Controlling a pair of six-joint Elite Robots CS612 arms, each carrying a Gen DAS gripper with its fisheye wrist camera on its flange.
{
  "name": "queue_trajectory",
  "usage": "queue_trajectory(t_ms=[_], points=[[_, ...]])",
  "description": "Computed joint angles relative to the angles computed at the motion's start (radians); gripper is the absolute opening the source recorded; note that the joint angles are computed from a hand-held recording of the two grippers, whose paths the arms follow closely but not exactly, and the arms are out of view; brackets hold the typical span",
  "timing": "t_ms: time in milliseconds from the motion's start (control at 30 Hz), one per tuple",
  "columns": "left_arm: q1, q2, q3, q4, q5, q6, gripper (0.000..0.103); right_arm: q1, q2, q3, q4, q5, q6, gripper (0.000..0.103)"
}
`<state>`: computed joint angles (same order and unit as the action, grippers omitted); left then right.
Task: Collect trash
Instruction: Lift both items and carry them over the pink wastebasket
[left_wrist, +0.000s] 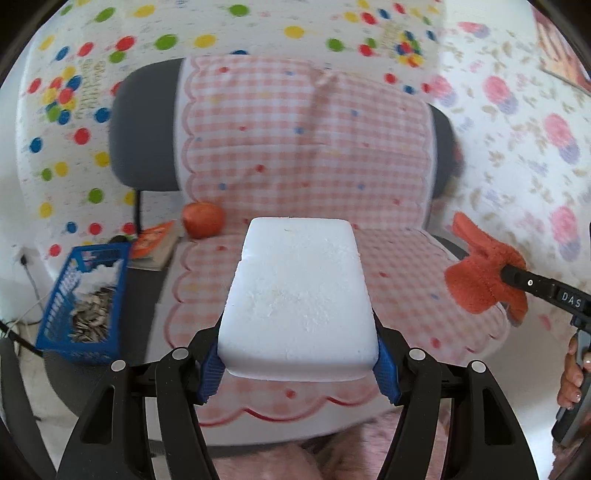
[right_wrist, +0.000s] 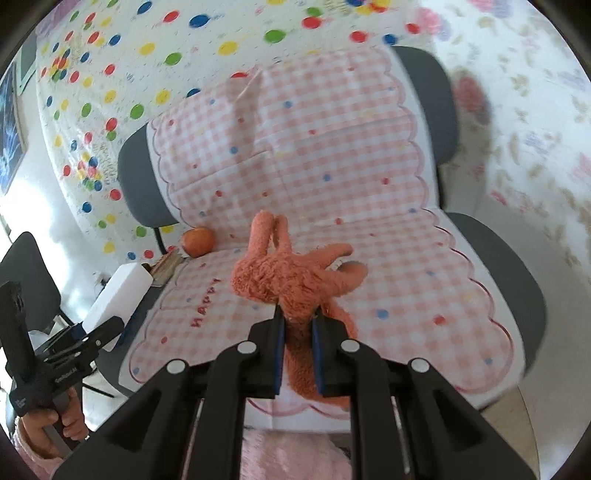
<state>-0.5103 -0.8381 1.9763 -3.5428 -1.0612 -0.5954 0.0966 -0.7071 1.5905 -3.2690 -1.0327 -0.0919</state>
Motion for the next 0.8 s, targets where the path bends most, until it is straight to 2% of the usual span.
queue_trajectory(t_ms=[167, 333, 567, 667, 800], points=[[-0.025, 0.018, -0.009, -0.048, -0.073, 0.053, 0.066, -0.036, -0.030, 0.102, -0.073, -0.033, 0.043, 0.012], [-0.056, 0.054, -0.038, -0.113, -0.186, 0.114, 0.066, -0.076, -0.063, 0.213, -0.169, -0.083, 0.084, 0.012], [-0.112, 0.100, -0.097, -0.134, -0.315, 0.215, 0.066, -0.130, -0.103, 0.367, -0.323, -0.206, 0.122, 0.012], [-0.140, 0.118, -0.126, -0.129, -0.366, 0.266, 0.066, -0.153, -0.109, 0.412, -0.344, -0.234, 0.140, 0.012], [-0.163, 0.138, -0.162, -0.105, -0.415, 0.294, 0.066, -0.174, -0.102, 0.443, -0.349, -0.254, 0.155, 0.012]])
